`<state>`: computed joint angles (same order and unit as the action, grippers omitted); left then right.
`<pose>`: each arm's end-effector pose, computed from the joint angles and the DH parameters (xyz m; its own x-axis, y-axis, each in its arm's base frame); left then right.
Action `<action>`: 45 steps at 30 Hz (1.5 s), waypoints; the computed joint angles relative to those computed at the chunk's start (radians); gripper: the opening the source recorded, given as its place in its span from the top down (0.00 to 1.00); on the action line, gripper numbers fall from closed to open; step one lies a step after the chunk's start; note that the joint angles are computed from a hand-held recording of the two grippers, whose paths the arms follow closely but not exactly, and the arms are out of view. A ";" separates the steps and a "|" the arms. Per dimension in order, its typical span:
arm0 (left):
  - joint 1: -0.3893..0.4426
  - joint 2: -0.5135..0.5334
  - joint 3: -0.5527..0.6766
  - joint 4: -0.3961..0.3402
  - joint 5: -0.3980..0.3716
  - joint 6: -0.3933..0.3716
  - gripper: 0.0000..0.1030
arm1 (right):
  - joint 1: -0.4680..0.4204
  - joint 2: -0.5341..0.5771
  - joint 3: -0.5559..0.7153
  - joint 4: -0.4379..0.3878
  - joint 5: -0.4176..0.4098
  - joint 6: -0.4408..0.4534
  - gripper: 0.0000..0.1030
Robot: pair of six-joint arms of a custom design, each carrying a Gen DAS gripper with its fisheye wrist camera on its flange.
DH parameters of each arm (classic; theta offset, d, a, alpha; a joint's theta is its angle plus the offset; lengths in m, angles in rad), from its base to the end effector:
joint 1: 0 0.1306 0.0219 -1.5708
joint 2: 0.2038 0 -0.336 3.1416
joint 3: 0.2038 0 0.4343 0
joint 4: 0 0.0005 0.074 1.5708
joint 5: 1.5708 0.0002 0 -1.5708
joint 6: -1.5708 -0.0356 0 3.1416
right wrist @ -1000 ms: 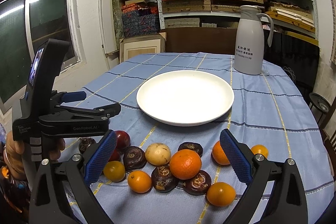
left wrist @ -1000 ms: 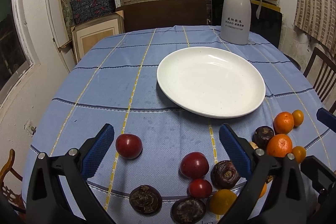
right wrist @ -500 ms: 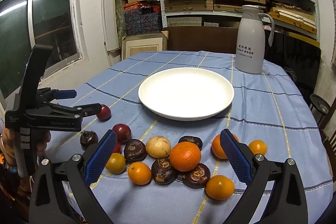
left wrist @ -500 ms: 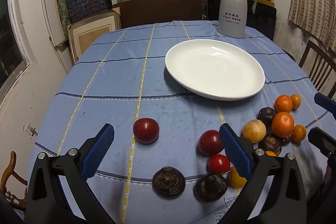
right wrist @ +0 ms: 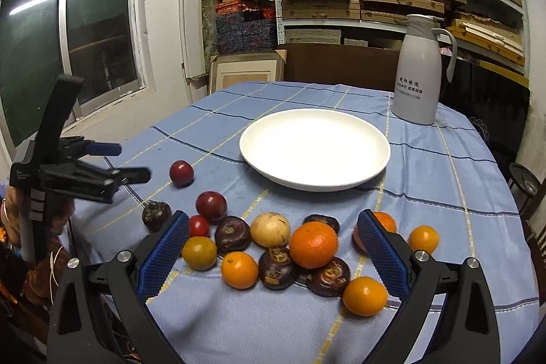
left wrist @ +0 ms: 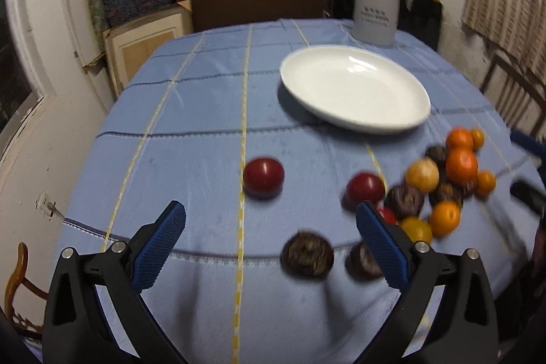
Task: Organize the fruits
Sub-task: 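Move both tools toward the fruit cluster beside the white plate, then grasp a dark brown fruit with the left tool while the right tool grasps a small orange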
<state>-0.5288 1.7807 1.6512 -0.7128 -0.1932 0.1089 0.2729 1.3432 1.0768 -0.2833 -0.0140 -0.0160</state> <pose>0.5731 -0.3275 0.3007 -0.6823 0.2751 -0.6774 0.3125 0.9473 0.0701 0.5068 0.1418 0.2947 -0.5075 -0.1254 -0.8525 -0.2729 0.9618 0.0210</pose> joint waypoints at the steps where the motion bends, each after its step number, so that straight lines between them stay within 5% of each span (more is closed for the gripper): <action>1: 0.003 -0.005 -0.013 -0.009 0.022 -0.019 0.05 | -0.004 0.001 -0.003 0.005 0.001 0.005 0.04; 11: 0.007 -0.021 -0.077 -0.039 0.057 -0.070 0.05 | -0.038 0.001 -0.017 -0.047 -0.066 -0.001 0.04; 17: 0.002 0.046 -0.010 -0.082 0.063 -0.078 0.05 | -0.055 0.006 -0.019 -0.075 -0.077 -0.010 0.04; 22: 0.016 0.114 0.069 -0.148 0.119 -0.069 0.27 | -0.073 0.012 -0.014 -0.096 -0.087 -0.024 0.04; 28: 0.022 0.152 0.120 -0.166 0.175 -0.057 0.31 | -0.084 0.031 -0.005 -0.120 -0.102 -0.005 0.04; 30: 0.018 0.158 0.131 -0.167 0.184 -0.064 0.49 | -0.089 0.040 0.001 -0.135 -0.089 0.002 0.04; 32: 0.009 0.165 0.144 -0.177 0.168 -0.089 0.58 | -0.099 0.045 0.002 -0.147 -0.090 -0.002 0.04; 35: 0.006 0.176 0.164 -0.201 0.174 -0.089 0.58 | -0.119 0.055 0.012 -0.170 -0.098 -0.009 0.05; 43: 0.003 0.155 0.149 -0.195 0.180 -0.075 0.58 | -0.162 0.172 0.129 -0.324 -0.153 0.028 0.36; 45: 0.003 0.158 0.151 -0.198 0.179 -0.064 0.58 | -0.172 0.178 0.141 -0.333 -0.190 0.043 0.61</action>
<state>-0.5258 1.9388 1.8027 -0.9106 -0.0142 0.0453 0.1011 1.5213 1.2176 -0.6164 -0.2043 0.0271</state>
